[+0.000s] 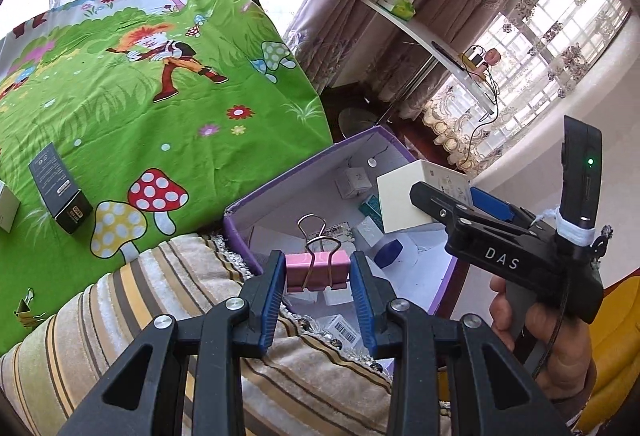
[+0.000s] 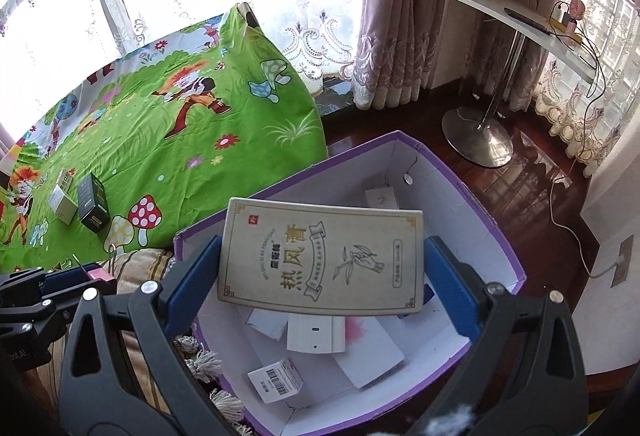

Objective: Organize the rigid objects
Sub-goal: 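Carry the clip and cream box over the purple box and open both grippers, then move the left gripper to the yellow binder clip and grasp it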

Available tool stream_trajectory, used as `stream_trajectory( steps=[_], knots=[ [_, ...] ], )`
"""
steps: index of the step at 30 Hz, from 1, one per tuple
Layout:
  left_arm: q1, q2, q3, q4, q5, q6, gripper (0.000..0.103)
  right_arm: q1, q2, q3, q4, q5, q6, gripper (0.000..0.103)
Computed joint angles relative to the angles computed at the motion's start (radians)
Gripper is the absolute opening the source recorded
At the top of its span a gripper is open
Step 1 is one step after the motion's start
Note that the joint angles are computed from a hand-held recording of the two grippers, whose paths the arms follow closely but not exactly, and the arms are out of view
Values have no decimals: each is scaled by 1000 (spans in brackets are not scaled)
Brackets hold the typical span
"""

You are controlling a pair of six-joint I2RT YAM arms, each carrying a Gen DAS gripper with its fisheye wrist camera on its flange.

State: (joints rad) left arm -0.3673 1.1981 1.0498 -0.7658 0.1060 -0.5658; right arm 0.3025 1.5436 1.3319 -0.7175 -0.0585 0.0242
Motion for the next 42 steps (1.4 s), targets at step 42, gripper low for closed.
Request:
stream_trajectory(
  steps=[42],
  knots=[
    [661, -185, -74, -225, 432, 209, 48, 27, 28, -1, -15, -43, 0, 100]
  ],
)
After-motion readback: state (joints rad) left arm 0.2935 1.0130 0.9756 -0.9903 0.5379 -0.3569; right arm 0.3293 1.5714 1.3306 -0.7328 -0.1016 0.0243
